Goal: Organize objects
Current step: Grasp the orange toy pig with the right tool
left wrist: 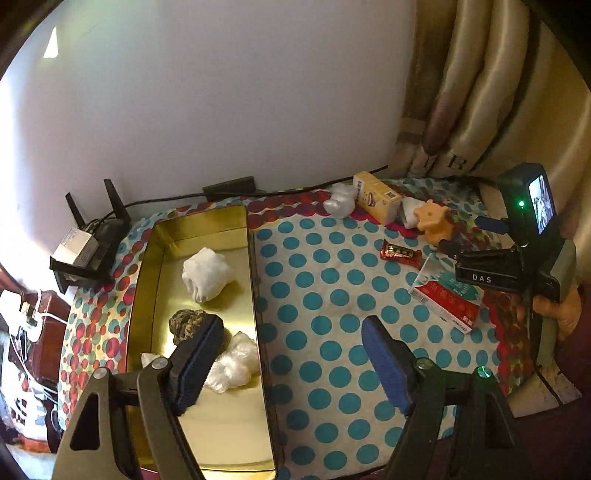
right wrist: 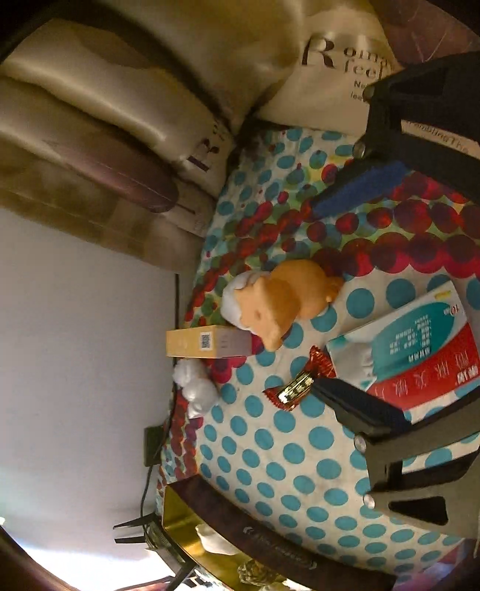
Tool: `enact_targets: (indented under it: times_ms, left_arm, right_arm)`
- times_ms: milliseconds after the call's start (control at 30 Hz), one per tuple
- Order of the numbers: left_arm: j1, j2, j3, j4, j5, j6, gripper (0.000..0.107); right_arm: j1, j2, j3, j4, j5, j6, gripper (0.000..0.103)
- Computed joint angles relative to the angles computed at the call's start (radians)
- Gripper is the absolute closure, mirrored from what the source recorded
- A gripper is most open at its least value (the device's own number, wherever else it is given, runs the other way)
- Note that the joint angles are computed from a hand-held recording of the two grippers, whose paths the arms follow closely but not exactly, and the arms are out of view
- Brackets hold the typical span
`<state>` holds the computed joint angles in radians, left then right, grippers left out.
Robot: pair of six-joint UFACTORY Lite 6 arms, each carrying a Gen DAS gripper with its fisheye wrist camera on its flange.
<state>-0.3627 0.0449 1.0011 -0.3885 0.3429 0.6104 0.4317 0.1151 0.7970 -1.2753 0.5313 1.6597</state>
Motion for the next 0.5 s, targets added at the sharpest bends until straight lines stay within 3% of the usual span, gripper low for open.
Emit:
enact_targets:
  times_ms: [233, 500]
  left_arm:
    - [-0.044, 0.038, 0.028, 0.225, -0.01, -0.283, 0.028]
    - [-0.065, 0.091, 0.073, 0.428, -0.006, -0.54, 0.028]
  right_arm:
    - [-0.107, 0.055, 0.015, -0.072, -0.132, -0.004, 0.03]
    - [-0.138, 0.14, 0.086, -0.168, -0.17, -0.01, 0.03]
